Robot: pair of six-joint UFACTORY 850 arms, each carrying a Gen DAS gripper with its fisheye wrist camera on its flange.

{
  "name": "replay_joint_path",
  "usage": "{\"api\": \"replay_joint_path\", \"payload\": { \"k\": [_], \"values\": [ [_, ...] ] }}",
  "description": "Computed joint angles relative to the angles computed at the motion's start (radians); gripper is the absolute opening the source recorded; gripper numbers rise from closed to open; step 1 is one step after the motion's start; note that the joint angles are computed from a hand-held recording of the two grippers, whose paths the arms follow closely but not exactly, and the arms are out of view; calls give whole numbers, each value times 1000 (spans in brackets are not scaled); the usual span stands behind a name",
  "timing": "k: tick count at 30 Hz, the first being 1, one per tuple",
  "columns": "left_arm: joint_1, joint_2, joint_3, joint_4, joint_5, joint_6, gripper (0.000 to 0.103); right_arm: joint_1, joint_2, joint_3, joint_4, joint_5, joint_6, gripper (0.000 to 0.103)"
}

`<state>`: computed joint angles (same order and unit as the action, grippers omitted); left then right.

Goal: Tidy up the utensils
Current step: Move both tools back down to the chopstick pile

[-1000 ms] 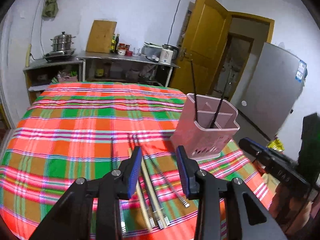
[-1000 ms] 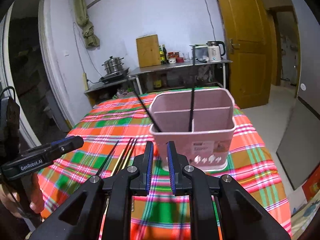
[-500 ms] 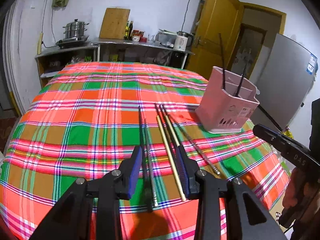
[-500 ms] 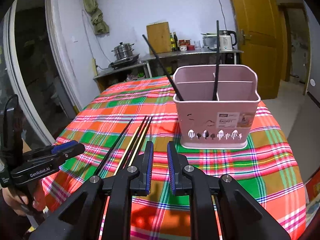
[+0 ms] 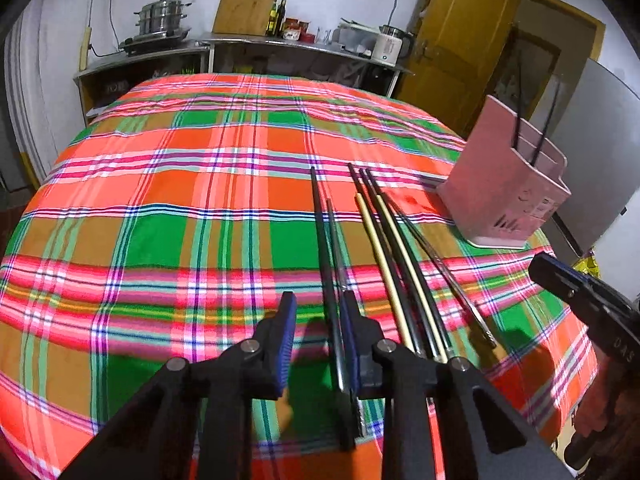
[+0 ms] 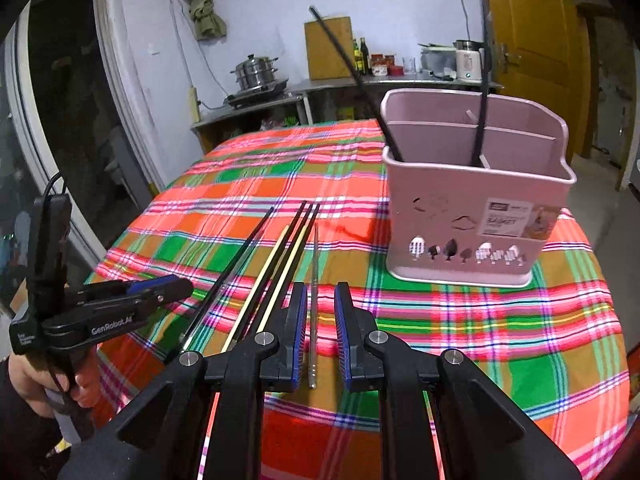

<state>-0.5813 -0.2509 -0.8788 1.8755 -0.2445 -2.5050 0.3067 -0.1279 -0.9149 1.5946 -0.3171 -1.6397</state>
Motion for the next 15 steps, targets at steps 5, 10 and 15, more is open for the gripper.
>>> {"api": "replay_joint_path", "payload": {
  "k": [5,10,15],
  "values": [
    [16,-14,-20,124,31,-106,24,16,-44,-35,-48,9,42,14],
    [27,-51,-66,213,81,-167,24,23,-89,-74,-110,12,97,14],
    [35,-86,-100,211,110,-153,24,33,-131,-112,-191,16,169,14]
  ]
}}
